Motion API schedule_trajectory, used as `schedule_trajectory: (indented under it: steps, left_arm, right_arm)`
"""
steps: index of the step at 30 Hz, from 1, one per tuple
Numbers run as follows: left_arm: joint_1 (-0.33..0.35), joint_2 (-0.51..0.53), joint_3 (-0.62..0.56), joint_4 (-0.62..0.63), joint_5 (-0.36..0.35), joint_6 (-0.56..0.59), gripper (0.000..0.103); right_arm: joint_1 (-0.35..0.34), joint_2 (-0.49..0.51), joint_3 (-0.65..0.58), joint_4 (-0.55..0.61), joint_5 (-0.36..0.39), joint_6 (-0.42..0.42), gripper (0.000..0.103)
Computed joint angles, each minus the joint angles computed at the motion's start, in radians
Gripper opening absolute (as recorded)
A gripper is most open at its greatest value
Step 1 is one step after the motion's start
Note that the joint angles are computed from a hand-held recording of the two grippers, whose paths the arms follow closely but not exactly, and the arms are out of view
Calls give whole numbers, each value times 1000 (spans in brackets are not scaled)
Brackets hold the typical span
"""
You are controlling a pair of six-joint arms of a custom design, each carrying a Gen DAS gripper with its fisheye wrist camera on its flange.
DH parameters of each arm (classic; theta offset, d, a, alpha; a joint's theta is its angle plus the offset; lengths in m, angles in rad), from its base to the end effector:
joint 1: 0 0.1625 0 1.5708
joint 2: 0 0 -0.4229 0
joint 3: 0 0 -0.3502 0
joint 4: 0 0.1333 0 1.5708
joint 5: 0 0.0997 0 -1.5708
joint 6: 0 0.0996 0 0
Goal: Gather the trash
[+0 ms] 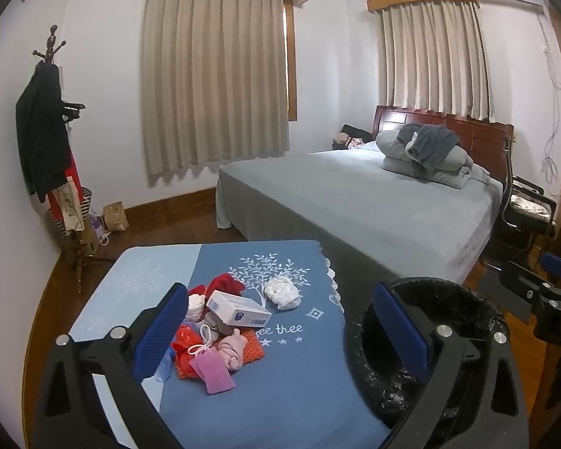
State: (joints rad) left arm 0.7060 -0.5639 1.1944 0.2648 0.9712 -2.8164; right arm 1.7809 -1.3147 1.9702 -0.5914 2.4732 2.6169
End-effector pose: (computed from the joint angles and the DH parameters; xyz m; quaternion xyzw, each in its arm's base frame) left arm -0.3442 -0.5425 0.0556 0.4242 0.8014 -0.3794 0.1842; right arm 0.1457 -0.4188 0.2547 -0.0426 -0.7197 0.5582 0.4106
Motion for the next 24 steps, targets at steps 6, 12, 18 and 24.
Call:
schedule_trajectory:
  steps: [6,12,18,24]
  left_arm:
    - [1,-1,4,-4,1,1,97]
    - [-2,-3,8,-5,-1,-1,97]
    - [-1,-3,7,-4,0,-2,97]
    - [-1,-3,8,-4,-1,-3,97]
  right_arm:
    - [1,1,-3,4,3,2,98]
    - [1,2,-1,-3,2,-4,98]
    - [2,2,-2,-1,3,-3,98]
    - [2,3,-4,1,4,-2,98]
